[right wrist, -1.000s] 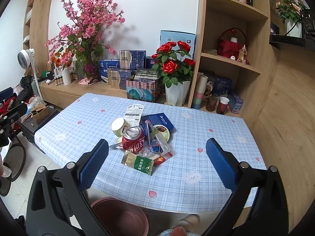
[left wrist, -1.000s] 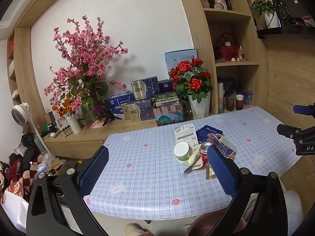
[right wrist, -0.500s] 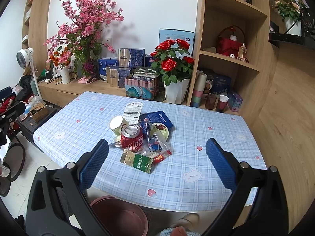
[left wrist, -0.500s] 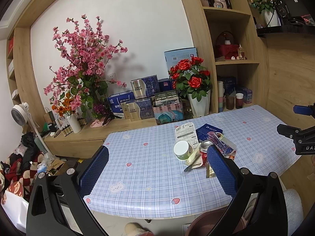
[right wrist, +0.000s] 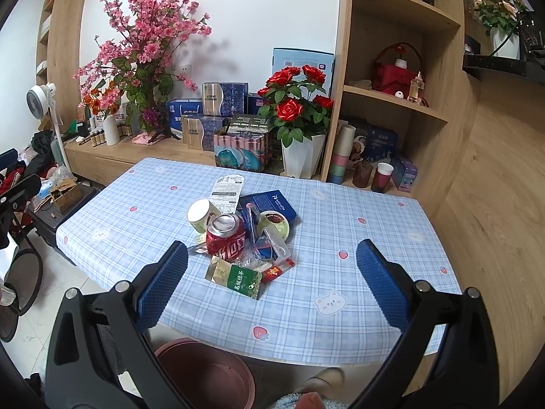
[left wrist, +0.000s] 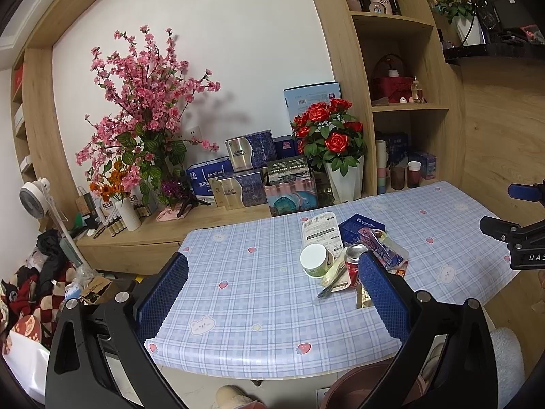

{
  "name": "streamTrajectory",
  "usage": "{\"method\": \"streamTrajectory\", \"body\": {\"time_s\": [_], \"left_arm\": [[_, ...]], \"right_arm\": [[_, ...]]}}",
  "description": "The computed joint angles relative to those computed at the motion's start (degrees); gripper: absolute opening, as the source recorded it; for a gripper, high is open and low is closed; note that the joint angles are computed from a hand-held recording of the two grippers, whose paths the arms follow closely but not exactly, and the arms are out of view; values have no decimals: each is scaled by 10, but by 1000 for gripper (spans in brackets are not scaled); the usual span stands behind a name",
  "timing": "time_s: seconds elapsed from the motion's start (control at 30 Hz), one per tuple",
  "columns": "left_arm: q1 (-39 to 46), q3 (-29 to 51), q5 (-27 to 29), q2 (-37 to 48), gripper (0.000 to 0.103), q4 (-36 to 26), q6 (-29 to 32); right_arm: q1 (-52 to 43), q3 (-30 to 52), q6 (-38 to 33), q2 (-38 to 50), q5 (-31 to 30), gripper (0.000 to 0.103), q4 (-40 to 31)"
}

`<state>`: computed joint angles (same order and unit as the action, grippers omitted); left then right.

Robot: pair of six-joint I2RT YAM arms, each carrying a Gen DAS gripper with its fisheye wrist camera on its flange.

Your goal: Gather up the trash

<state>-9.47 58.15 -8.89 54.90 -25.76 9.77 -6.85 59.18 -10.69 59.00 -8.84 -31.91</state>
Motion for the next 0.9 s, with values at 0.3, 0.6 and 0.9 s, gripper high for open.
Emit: {"method": "streamTrajectory", "body": {"time_s": [0.3, 0.6, 0.9], "left_arm": [[-7, 4, -6, 8, 98, -3, -8], [7, 20, 12, 33, 98, -22, -31], [25, -8, 21, 85, 98, 19, -34]], "right_arm": [[1, -1, 1, 2, 5, 97, -2], [3, -14, 2, 15, 12, 97, 12], [-48, -64, 21, 59, -28, 98, 87]]}}
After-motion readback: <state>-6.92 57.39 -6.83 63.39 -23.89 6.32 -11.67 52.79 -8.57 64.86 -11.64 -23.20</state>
